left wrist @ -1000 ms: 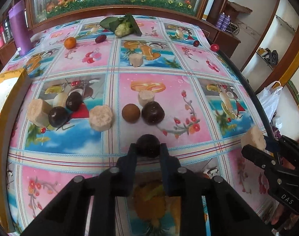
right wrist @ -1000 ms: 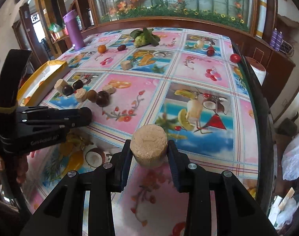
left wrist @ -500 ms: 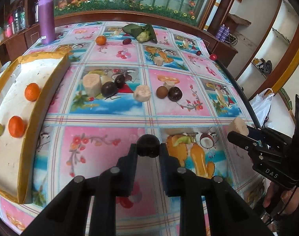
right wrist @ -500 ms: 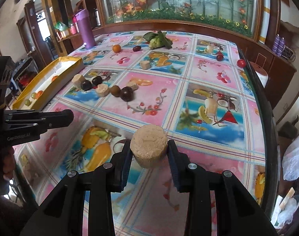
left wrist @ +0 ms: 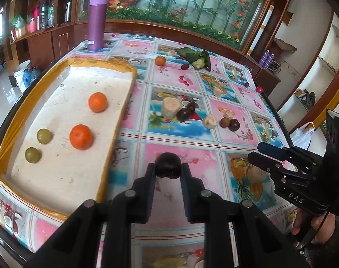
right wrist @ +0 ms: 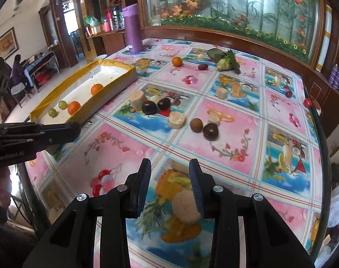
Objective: Organize fruits
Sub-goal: 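Carry the plum and cake piece over the foam tray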
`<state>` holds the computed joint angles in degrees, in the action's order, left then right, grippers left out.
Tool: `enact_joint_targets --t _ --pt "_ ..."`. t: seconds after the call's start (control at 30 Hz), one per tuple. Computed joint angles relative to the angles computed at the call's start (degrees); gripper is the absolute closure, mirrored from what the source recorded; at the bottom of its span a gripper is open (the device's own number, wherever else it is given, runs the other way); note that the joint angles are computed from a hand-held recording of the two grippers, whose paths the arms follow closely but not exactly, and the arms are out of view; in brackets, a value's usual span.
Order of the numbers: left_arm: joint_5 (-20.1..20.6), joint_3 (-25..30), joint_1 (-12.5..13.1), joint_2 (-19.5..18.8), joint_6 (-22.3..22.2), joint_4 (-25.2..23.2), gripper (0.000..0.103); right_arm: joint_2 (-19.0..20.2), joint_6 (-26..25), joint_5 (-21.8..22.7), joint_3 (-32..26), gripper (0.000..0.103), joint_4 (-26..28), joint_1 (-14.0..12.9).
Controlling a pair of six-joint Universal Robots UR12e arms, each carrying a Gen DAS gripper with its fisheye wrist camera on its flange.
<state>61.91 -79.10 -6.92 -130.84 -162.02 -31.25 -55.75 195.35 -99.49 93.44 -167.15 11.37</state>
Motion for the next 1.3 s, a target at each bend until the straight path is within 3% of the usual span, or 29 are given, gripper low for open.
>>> enact_joint_targets --t 0.17,0.23,0.27,0.5,0.67,0.77,0.83,1.07,1.3 --pt "-0.06 -0.07 0.69 0.03 1.88 0.06 0.079 -0.10 3.00 -1.92 0.07 0.068 2.87 -0.09" --pt "-0.51 -0.11 0.64 -0.01 2.78 -0.55 0.079 -0.70 3.74 -1.21 1.16 0.052 3.41 -0.50" --pt "-0.85 -0.02 0.61 -0.03 3.25 -1.39 0.079 -0.84 4.19 -1.11 1.57 0.051 3.46 -0.63" --pt "-2.02 -0.21 0.12 0.30 7.34 -4.86 0.079 -1.30 4.49 -0.73 3.22 0.051 6.19 -0.56" --pt "-2.08 -0.33 -0.41 0.41 9.09 -6.28 0.078 -1.10 5.13 -0.06 4.03 0.051 5.01 -1.09" --pt "-2.32 -0.46 -0.63 0.57 10.14 -7.19 0.078 -0.46 4.91 -0.48 3.56 0.066 4.56 -0.96" --pt "-2.76 -0.74 -0.61 0.81 10.63 -7.34 0.078 -0.57 5.03 -0.44 3.48 0.067 4.78 -0.94" --pt "-4.14 -0.75 0.15 1.10 8.77 -6.38 0.078 -1.23 3.99 -0.58 2.94 0.067 3.93 -0.74" --pt "-4.08 0.02 1.63 0.65 5.04 -3.92 0.078 1.14 0.42 2.80 -2.69 0.067 3.91 -0.38"
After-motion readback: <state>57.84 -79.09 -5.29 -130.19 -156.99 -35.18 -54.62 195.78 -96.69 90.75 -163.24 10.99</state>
